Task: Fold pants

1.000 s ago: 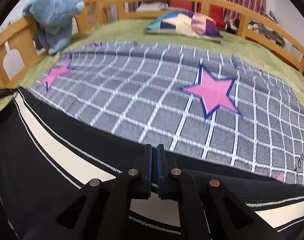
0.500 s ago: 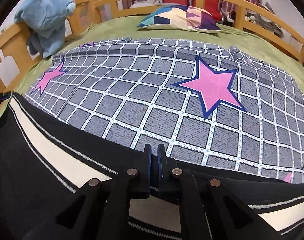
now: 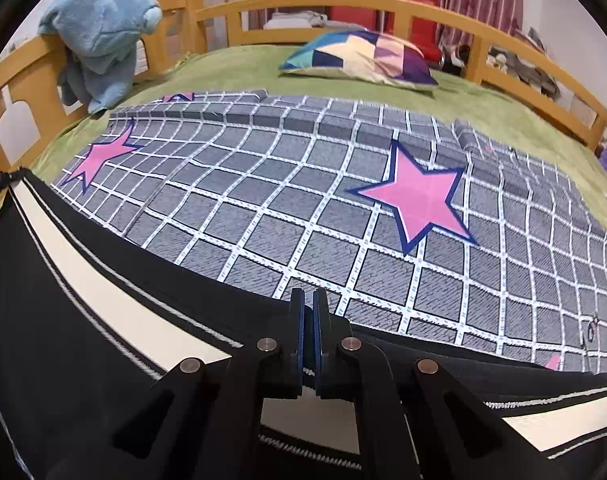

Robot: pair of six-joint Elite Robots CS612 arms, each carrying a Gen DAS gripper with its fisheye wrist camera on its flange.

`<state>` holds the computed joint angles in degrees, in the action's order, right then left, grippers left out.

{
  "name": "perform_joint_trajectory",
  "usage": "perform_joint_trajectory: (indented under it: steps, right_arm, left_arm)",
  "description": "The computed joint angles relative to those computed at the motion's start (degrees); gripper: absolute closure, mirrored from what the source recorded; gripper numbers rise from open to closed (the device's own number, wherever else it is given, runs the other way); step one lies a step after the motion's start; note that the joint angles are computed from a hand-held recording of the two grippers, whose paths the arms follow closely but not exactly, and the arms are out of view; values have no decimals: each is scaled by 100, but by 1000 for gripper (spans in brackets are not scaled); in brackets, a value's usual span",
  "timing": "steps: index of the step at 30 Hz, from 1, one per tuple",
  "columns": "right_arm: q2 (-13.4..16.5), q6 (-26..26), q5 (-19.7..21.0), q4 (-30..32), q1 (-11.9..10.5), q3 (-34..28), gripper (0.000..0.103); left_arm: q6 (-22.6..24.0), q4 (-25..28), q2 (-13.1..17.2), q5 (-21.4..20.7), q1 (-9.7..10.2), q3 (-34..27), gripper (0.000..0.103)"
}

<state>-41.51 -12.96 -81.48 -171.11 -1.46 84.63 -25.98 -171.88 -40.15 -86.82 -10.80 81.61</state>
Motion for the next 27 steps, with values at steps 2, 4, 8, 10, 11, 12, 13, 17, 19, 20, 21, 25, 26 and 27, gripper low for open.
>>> perform_joint_trajectory:
  steps: [2,4,8,10,11,12,13,17,19,20,21,25,26,27]
  right_arm:
    - [112,24,-176,266,32,-145,98]
    - [146,115,-121,179,17,-145,96]
    - [-109,67,-71,-226,-86,216,56]
    - [-225,-101,-232,-538,-163,430,53]
    - [-293,-126,-376,-634,-240,531,53]
    - [-344,-62,-490,-654,-307,590,53]
    - [-395,81,-561,-662,-394,650,53]
    - [-461,401,-685,-821,-713,891,53]
    - [-319,502,-1092,-771,-723,800,53]
    - [-243,643,-1029,-650,-768,729,53]
    - [-216,693,-954,-769,-794,725,53]
    - [-224,643,-1066,-798,-779,702,55]
    - [-285,718,-1160,-809,-761,756,59]
    - [-363,861,-1196,-873,-752,852,60]
  left_arm:
    - [-88,254,26,284,-69,-53,75]
    - [-214,466,-26,581,-139,-45,52]
    - [-39,540,-195,814,-269,109,46]
    - [107,426,-305,1067,-381,268,39]
    - [124,324,-344,1115,-412,344,38]
    - [101,226,-384,1123,-454,415,38]
    - [52,136,-426,1073,-494,491,38]
    - [-72,-191,-512,571,-619,684,37]
    - [-52,-123,-499,491,-692,658,37]
    - [-21,-50,-492,510,-733,633,37]
    - [0,59,-496,571,-775,616,37]
    - [8,130,-601,478,-823,738,37]
    - [63,115,-661,431,-835,827,37]
    - [86,53,-700,427,-853,911,37]
